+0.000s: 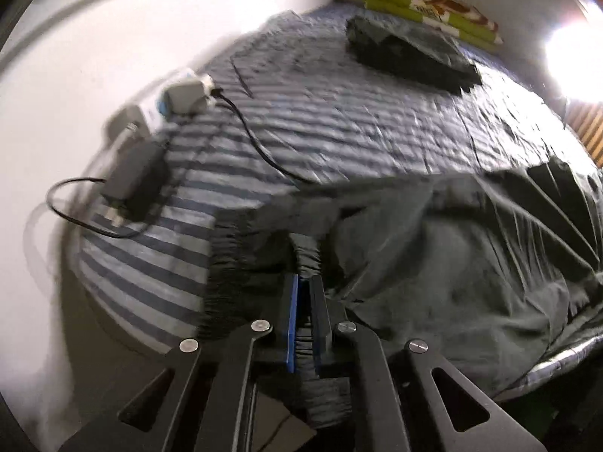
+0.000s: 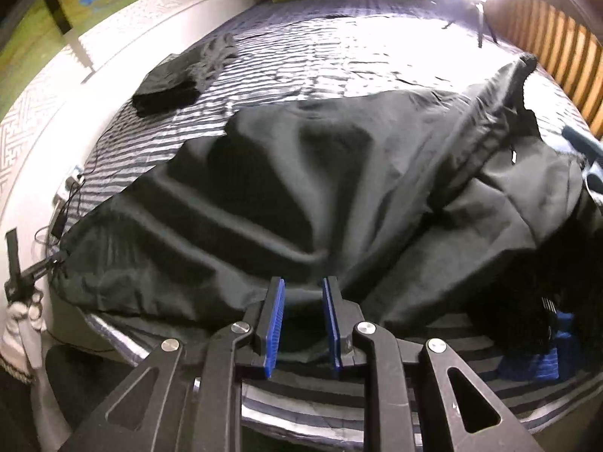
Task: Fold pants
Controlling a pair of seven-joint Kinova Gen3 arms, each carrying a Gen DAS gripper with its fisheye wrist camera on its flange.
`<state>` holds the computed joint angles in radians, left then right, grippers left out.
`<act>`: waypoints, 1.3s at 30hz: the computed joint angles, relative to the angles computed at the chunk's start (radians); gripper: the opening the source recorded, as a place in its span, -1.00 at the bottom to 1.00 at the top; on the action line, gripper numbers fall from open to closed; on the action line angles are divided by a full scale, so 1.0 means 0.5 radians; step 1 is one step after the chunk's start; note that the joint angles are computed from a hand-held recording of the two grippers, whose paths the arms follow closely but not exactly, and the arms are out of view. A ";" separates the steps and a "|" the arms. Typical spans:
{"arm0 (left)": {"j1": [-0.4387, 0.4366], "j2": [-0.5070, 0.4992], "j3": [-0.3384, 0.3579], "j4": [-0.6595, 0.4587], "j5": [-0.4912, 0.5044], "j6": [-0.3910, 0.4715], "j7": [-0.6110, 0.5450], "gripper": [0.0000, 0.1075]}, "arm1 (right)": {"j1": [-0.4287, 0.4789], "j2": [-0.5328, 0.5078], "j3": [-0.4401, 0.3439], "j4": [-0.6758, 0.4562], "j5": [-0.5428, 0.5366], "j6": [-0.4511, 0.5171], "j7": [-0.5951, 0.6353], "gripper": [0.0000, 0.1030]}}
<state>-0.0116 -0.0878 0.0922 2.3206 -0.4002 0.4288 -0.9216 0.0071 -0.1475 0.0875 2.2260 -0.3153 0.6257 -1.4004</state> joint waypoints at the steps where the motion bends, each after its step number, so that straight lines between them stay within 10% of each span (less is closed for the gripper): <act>1: -0.043 -0.032 0.056 -0.008 -0.081 0.047 0.081 -0.90 | 0.005 0.002 0.008 0.002 -0.005 -0.003 0.002 -0.63; 6: 0.053 -0.078 -0.019 -0.044 -0.347 0.172 0.307 -0.91 | 0.002 0.023 0.013 0.019 -0.036 -0.020 0.031 -0.63; 11: -0.135 0.056 0.193 -0.100 -0.747 0.327 0.700 -0.90 | 0.005 0.048 0.004 0.025 -0.043 -0.020 0.036 -0.63; 17: -0.007 0.256 0.038 -0.154 -0.850 0.369 0.769 -0.76 | 0.073 0.046 0.079 0.004 -0.075 0.011 0.111 -0.63; 21: 0.138 0.106 -0.010 -0.160 -0.866 0.452 0.845 -0.34 | 0.218 0.024 0.246 -0.075 -0.151 0.086 0.271 -0.55; 28: 0.497 -0.041 0.146 -0.380 -0.559 0.412 0.487 0.19 | 0.605 0.294 0.566 -0.485 -0.532 0.335 0.641 -0.23; 39: 1.006 0.847 0.534 -1.160 -0.399 0.334 -0.137 0.27 | 0.996 0.968 0.377 -1.295 -0.731 0.751 0.452 0.00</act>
<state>0.4912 0.3358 0.3593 1.7408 -0.5999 0.5956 -0.9902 0.5049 0.3365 0.2759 1.5787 -0.6809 1.0010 -1.1746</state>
